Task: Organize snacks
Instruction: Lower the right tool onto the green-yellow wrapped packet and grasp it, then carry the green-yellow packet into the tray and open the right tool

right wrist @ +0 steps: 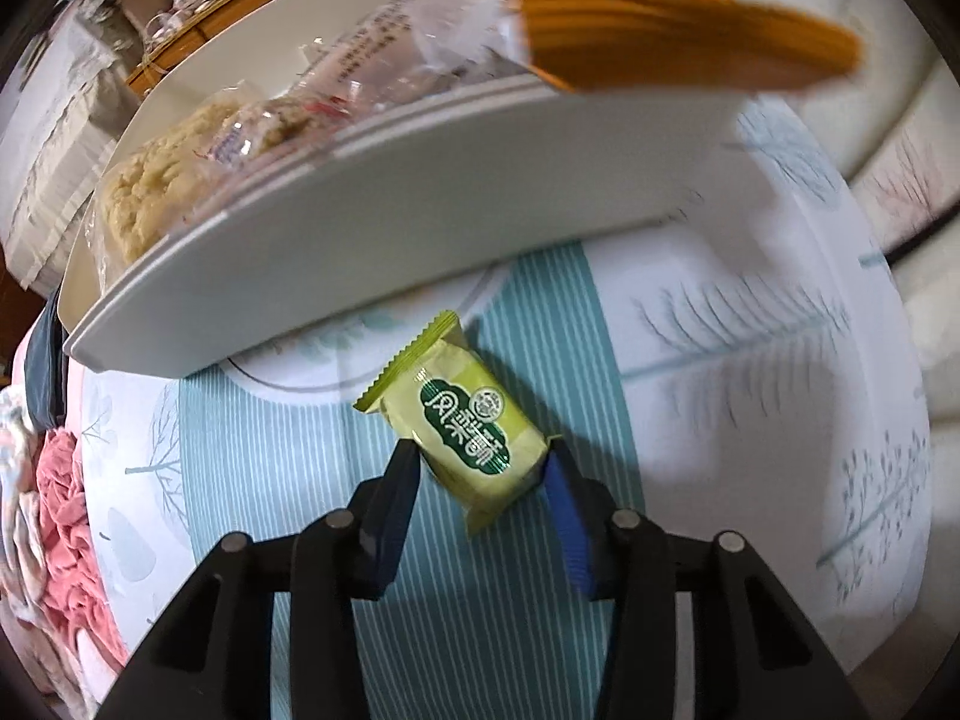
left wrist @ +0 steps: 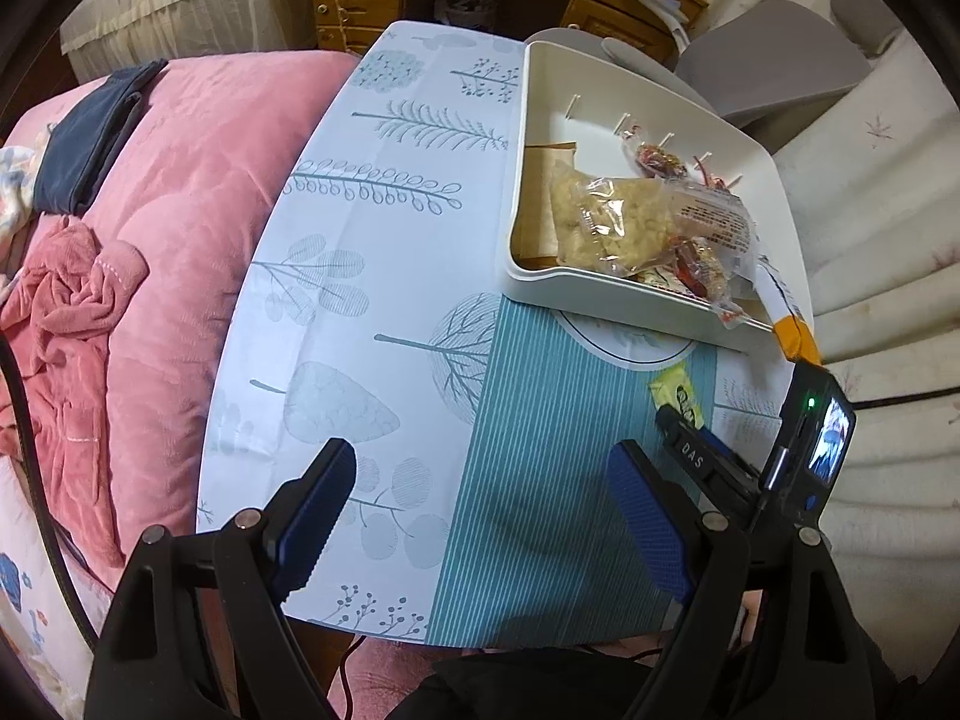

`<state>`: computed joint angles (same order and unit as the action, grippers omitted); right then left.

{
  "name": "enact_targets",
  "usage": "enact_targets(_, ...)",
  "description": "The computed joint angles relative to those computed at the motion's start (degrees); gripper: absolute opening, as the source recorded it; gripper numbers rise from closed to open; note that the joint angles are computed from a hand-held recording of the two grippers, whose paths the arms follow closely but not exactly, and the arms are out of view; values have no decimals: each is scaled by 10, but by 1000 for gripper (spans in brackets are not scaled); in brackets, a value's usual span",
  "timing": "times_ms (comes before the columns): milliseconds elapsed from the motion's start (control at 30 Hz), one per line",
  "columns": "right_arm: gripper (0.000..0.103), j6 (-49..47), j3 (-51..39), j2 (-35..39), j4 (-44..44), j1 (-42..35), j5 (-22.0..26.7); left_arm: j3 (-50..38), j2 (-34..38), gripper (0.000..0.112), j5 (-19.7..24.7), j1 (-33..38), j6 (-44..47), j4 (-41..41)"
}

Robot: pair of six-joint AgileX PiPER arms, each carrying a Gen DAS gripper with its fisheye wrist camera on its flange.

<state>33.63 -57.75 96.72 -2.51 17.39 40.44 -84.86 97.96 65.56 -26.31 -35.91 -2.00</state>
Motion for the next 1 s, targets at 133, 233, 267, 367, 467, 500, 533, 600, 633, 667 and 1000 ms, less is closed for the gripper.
enact_targets(133, 43, 36, 40, -50, -12, 0, 6, 1, -11, 85, -6, 1, 22, -7)
enact_targets(233, 43, 49, 62, -95, -23, -5, 12, -2, -14, 85, -11, 0, 34, -16)
enact_targets(267, 43, 49, 65, -112, -21, -9, 21, -5, -13, 85, -14, 0, 40, -21)
enact_targets(367, 43, 67, 61, -153, -49, -9, 42, -14, -10, 85, -22, -1, 51, -33)
enact_targets(467, 43, 107, 39, -175, -91, 16, 63, -27, -6, 85, -32, -4, 60, -43)
enact_targets(500, 43, 90, 31, -180, -89, 3, 67, -32, -4, 85, -34, -5, 62, -45)
enact_targets(533, 43, 81, 25, -186, -89, -3, 68, -37, -2, 85, -37, -7, 64, -48)
enact_targets(600, 43, 33, 9, -186, -67, -34, 58, -41, 1, 85, -42, -9, 65, -52)
enact_targets(633, 43, 12, 4, -187, -55, -47, 50, -45, 4, 85, -43, -11, 65, -55)
enact_targets(667, 43, -12, 1, -190, -43, -66, 49, -47, 5, 85, -43, -13, 63, -56)
enact_targets(1000, 43, -105, -113, -117, 0, -117, 41, -37, 6, 85, -48, -16, 17, -44)
